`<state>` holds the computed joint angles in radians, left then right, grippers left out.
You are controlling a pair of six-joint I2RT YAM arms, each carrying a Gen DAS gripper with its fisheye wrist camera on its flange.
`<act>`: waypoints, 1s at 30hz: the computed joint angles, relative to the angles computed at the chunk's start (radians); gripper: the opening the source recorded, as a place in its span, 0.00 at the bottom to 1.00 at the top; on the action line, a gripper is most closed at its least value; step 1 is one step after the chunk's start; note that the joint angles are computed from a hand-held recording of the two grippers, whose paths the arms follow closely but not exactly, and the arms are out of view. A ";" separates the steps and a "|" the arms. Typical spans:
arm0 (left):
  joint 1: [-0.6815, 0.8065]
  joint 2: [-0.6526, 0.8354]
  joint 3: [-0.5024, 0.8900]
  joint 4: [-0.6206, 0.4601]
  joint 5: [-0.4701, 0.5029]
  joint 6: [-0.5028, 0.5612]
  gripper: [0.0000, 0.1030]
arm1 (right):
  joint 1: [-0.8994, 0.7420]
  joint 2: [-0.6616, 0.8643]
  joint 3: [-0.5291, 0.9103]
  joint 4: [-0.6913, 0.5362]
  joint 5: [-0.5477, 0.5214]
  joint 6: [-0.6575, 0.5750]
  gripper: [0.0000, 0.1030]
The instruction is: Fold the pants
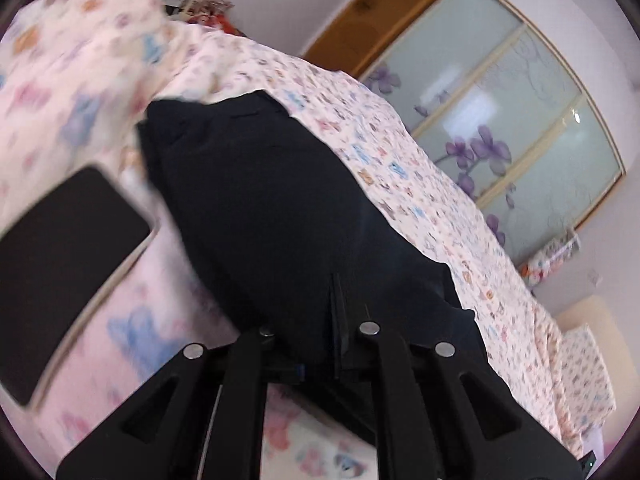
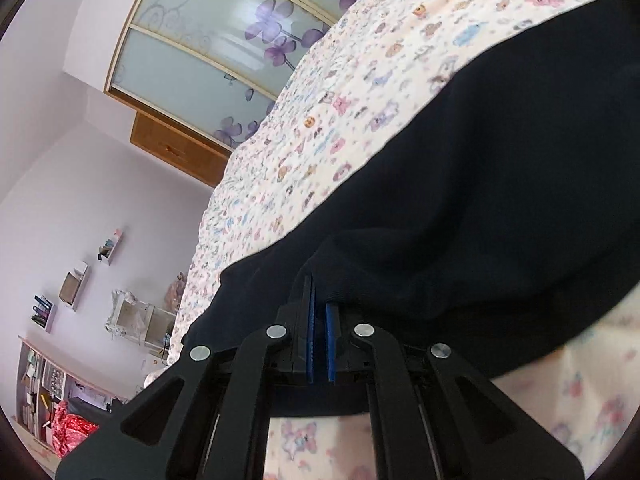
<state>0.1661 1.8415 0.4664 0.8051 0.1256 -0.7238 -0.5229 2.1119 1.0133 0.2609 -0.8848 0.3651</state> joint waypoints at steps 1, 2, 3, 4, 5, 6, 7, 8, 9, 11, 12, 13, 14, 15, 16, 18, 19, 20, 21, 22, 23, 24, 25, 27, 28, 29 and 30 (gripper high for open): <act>-0.009 0.026 -0.010 0.042 -0.018 -0.011 0.08 | 0.011 0.002 0.011 -0.012 0.017 -0.002 0.04; -0.018 0.059 -0.009 0.067 -0.040 -0.016 0.09 | 0.008 0.000 0.017 -0.056 0.039 -0.041 0.04; -0.008 0.074 -0.013 0.072 -0.029 -0.017 0.10 | 0.029 0.015 0.034 -0.065 0.066 -0.033 0.04; -0.015 0.080 0.001 0.055 -0.036 -0.027 0.12 | 0.045 0.014 0.033 -0.078 0.088 -0.034 0.04; -0.014 0.079 0.007 0.043 -0.035 -0.034 0.13 | 0.074 0.022 0.034 -0.072 0.118 -0.022 0.04; -0.004 0.087 -0.004 0.064 -0.028 -0.029 0.14 | 0.075 0.017 0.034 -0.096 0.127 -0.038 0.04; -0.008 0.083 -0.008 0.069 -0.034 -0.026 0.14 | 0.072 0.011 0.038 -0.127 0.131 -0.056 0.05; -0.016 0.076 -0.019 0.078 -0.043 -0.024 0.18 | 0.070 0.008 0.046 -0.166 0.136 -0.074 0.06; -0.019 0.076 -0.028 0.093 -0.049 -0.025 0.25 | 0.067 0.006 0.059 -0.217 0.141 -0.090 0.15; -0.029 0.059 -0.069 0.150 -0.058 -0.038 0.41 | 0.057 -0.002 0.074 -0.295 0.140 -0.119 0.36; -0.057 0.017 -0.109 0.171 -0.122 -0.042 0.62 | 0.049 -0.008 0.077 -0.325 0.132 -0.136 0.44; -0.093 -0.019 -0.140 0.175 -0.222 -0.046 0.76 | 0.040 -0.023 0.077 -0.364 0.126 -0.160 0.57; -0.139 -0.063 -0.186 0.207 -0.356 -0.047 0.91 | 0.031 -0.038 0.075 -0.392 0.116 -0.181 0.59; -0.176 -0.076 -0.220 0.262 -0.435 -0.043 0.92 | 0.017 -0.056 0.078 -0.438 0.101 -0.214 0.59; -0.213 -0.095 -0.260 0.342 -0.504 -0.011 0.92 | 0.005 -0.073 0.077 -0.463 0.088 -0.229 0.58; -0.281 -0.099 -0.303 0.484 -0.583 0.083 0.97 | -0.052 -0.109 0.079 -0.486 0.034 -0.243 0.58; -0.313 -0.084 -0.314 0.552 -0.595 0.137 0.98 | -0.086 -0.123 0.079 -0.475 0.019 -0.232 0.58; -0.341 -0.067 -0.316 0.602 -0.587 0.191 0.98 | -0.139 -0.138 0.082 -0.445 0.011 -0.202 0.56; -0.370 -0.063 -0.310 0.617 -0.567 0.239 0.98 | -0.189 -0.146 0.085 -0.404 0.021 -0.164 0.55; -0.397 -0.052 -0.294 0.613 -0.517 0.288 0.98 | -0.225 -0.150 0.087 -0.366 0.042 -0.133 0.53; -0.411 -0.055 -0.276 0.578 -0.466 0.321 0.98 | -0.278 -0.157 0.089 -0.299 0.102 -0.091 0.53; -0.431 -0.059 -0.254 0.530 -0.447 0.346 0.98 | -0.306 -0.157 0.101 -0.269 0.165 -0.084 0.52; -0.454 -0.063 -0.228 0.475 -0.440 0.370 0.98 | -0.329 -0.156 0.117 -0.253 0.242 -0.087 0.52; -0.494 -0.065 -0.180 0.378 -0.447 0.406 0.98 | -0.363 -0.130 0.166 -0.231 0.393 -0.139 0.52; -0.507 -0.062 -0.161 0.342 -0.452 0.417 0.98 | -0.374 -0.105 0.195 -0.234 0.426 -0.172 0.52; -0.522 -0.059 -0.134 0.289 -0.462 0.426 0.98 | -0.378 -0.087 0.215 -0.243 0.448 -0.189 0.52; -0.531 -0.051 -0.121 0.266 -0.472 0.429 0.98 | -0.382 -0.063 0.239 -0.255 0.459 -0.206 0.52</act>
